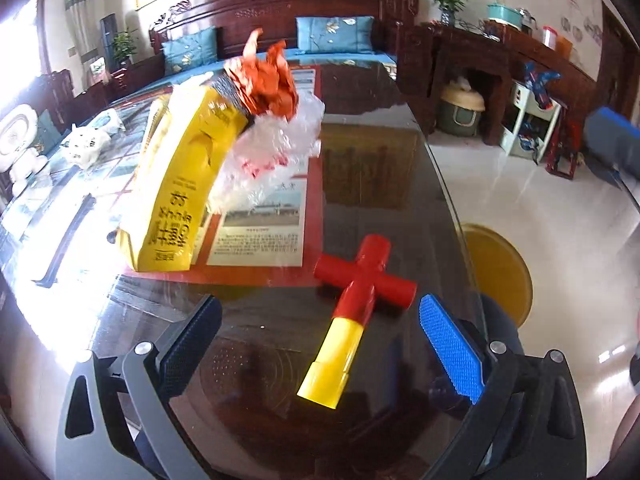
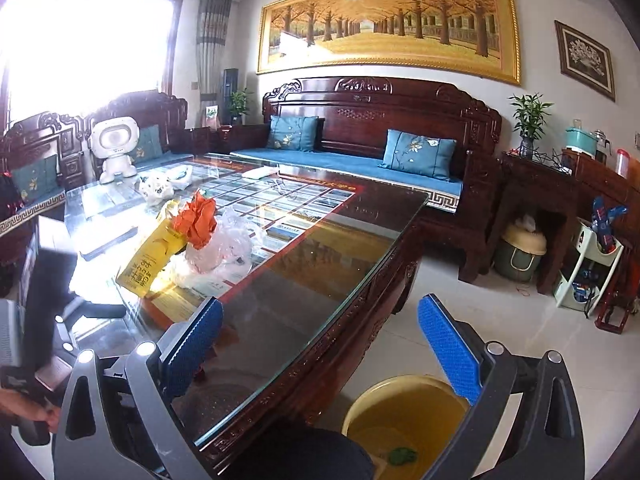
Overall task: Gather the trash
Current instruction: 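Grasp the red-yellow plastic cross toy with the left tool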
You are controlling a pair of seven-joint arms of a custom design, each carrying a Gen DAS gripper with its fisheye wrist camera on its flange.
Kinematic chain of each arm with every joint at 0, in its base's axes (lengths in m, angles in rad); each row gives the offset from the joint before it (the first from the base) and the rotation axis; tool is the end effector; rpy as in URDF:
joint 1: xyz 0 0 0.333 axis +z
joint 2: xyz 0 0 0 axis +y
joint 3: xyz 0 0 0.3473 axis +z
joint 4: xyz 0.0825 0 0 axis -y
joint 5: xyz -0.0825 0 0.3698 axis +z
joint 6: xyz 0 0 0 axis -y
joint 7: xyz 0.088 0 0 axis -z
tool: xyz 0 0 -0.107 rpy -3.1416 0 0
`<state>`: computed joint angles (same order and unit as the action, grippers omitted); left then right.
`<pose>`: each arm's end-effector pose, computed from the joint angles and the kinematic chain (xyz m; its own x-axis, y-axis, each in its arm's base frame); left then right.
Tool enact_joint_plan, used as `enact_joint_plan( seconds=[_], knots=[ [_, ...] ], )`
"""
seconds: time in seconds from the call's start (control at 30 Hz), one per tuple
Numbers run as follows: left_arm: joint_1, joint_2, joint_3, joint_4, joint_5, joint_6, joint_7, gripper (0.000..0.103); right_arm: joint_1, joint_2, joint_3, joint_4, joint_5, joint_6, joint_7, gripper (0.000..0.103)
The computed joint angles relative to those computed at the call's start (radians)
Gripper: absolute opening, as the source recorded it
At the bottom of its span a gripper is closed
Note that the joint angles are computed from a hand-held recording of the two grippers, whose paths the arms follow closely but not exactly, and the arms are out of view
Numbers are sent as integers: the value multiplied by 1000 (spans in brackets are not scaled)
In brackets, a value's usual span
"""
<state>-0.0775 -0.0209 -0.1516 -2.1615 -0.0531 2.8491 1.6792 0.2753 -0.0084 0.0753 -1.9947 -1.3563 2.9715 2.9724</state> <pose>0.5532 -0.1267 0.5277 -0.2789 -0.9599 -0.0290 -0.7241 0.2300 -0.6502 0.5096 0.2579 0.5719 0.1789 -0.9834 0.0293 -0.4192 -0.1032 -0.9020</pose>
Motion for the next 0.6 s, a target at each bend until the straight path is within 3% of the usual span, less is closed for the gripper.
enact_joint_plan(
  seconds=[0.13, 0.23, 0.3, 0.43, 0.53, 0.6],
  knots=[
    [-5, 22, 4, 19, -156, -14, 166, 98, 4, -3, 4, 2, -28, -4, 39, 95],
    [-5, 39, 3, 34, -165, -28, 181, 90, 5, 1, 4, 2, -21, 2, 43, 95],
    [-4, 51, 2, 51, -190, -53, 202, 79, 4, 8, 1, 5, 23, 16, 6, 95],
    [-8, 52, 4, 43, -132, -30, 178, 72, 6, 22, -4, 9, 77, 33, -48, 95],
    [-8, 50, 3, 36, -143, -17, 189, 49, 11, 37, -8, 12, 141, 49, -109, 95],
    [-6, 52, 1, 41, -179, -20, 217, 26, 16, 47, -10, 11, 185, 64, -151, 95]
  ],
)
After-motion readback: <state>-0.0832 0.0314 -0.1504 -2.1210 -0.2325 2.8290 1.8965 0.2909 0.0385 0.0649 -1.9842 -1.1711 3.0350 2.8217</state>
